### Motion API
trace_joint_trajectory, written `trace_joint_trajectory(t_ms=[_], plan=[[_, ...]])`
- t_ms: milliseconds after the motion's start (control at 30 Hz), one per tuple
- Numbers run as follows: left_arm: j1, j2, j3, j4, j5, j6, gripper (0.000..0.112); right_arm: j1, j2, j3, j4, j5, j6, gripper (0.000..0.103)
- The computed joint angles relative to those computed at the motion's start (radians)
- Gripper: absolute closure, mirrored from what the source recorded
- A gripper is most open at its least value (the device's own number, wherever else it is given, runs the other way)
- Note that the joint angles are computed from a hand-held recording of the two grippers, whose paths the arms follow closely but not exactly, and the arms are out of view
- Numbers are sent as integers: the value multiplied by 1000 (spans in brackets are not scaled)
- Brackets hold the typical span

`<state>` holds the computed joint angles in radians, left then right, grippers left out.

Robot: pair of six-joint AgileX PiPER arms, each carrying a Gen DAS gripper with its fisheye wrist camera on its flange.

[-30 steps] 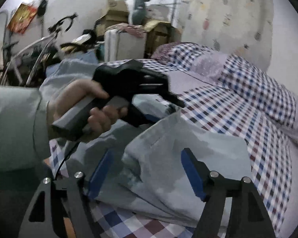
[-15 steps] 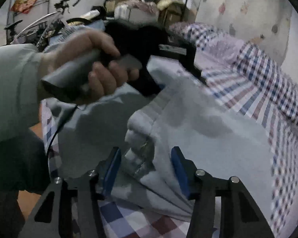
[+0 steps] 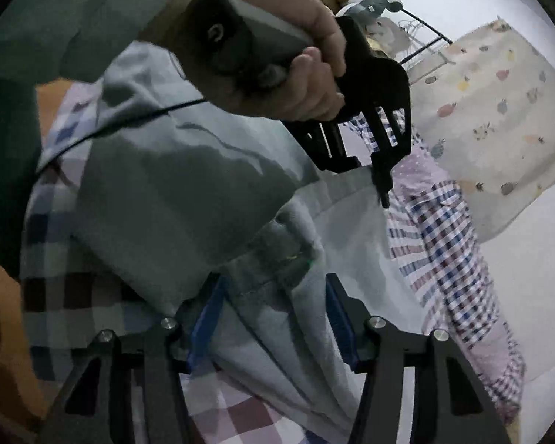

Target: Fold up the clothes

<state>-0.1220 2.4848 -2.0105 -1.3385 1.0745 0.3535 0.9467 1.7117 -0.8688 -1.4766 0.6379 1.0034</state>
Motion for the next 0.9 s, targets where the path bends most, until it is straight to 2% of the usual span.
trace_joint_trajectory(t_ms=[200,433,633,700,733,767,800,867,900], plan=[[13,-9,29,-13,9,-5,100,70,65,9,-96,107,66,41],[21,-27,75,-19,3,2,100,68,37,9,-16,88,-25,41],[26,-53,116,-27,4,18,100,73,52,9,-19,95,-20,41],[29,-61,126,-29,6,29,100,36,49,0,-29,64,-23,44],[29,-69,129,-16,0,31,98,28,36,-2,-8,48,-31,51],[29,-77,132,0,-7,33,87,19,23,-4,14,32,-40,58],[29,-86,135,17,-15,34,70,11,9,-6,37,16,-50,62],[37,-120,169,29,-31,59,54,-29,-44,-6,93,-44,-57,67],[45,-136,190,25,-34,75,50,-54,-73,-7,133,-81,-68,68]])
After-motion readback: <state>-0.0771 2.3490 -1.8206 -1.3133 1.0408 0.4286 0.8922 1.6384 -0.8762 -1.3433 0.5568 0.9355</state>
